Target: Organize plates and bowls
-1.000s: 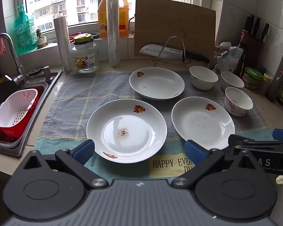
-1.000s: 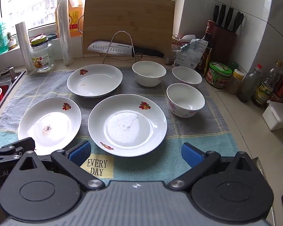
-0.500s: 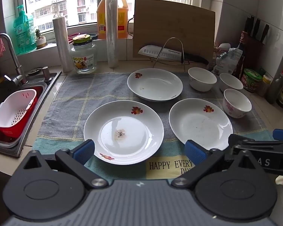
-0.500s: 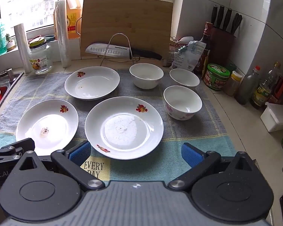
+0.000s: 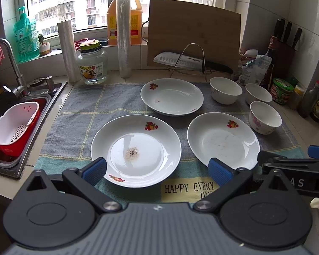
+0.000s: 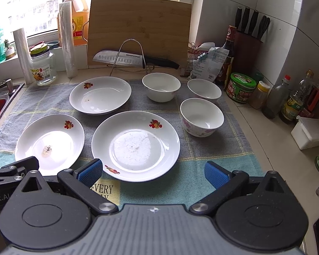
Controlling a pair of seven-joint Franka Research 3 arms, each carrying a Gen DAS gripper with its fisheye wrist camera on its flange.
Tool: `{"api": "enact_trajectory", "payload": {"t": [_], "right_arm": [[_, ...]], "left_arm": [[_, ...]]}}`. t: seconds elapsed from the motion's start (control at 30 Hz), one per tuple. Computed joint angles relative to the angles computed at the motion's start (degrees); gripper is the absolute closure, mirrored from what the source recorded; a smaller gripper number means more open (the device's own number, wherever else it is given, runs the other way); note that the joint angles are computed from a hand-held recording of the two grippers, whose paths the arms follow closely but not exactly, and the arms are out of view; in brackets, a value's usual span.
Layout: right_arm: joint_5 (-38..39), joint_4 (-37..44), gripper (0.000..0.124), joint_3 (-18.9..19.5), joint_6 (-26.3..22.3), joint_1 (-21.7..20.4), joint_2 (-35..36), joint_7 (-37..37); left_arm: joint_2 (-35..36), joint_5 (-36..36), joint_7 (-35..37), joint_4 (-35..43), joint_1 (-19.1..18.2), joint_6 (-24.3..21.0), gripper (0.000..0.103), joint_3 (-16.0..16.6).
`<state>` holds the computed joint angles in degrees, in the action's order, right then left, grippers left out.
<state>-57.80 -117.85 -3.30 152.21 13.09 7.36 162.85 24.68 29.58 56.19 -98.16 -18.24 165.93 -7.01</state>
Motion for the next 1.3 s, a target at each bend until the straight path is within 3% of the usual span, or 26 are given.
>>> {"api": "enact_trajectory", "payload": {"t": [1.3], "right_arm": [[-0.86,1.56,0.021,-0.79,0.29,0.1,1.53,-1.32]], "left_arm": [[1.26,0.39,-0.91,1.88,-0.66,-1.1,0.002,0.5]]}}
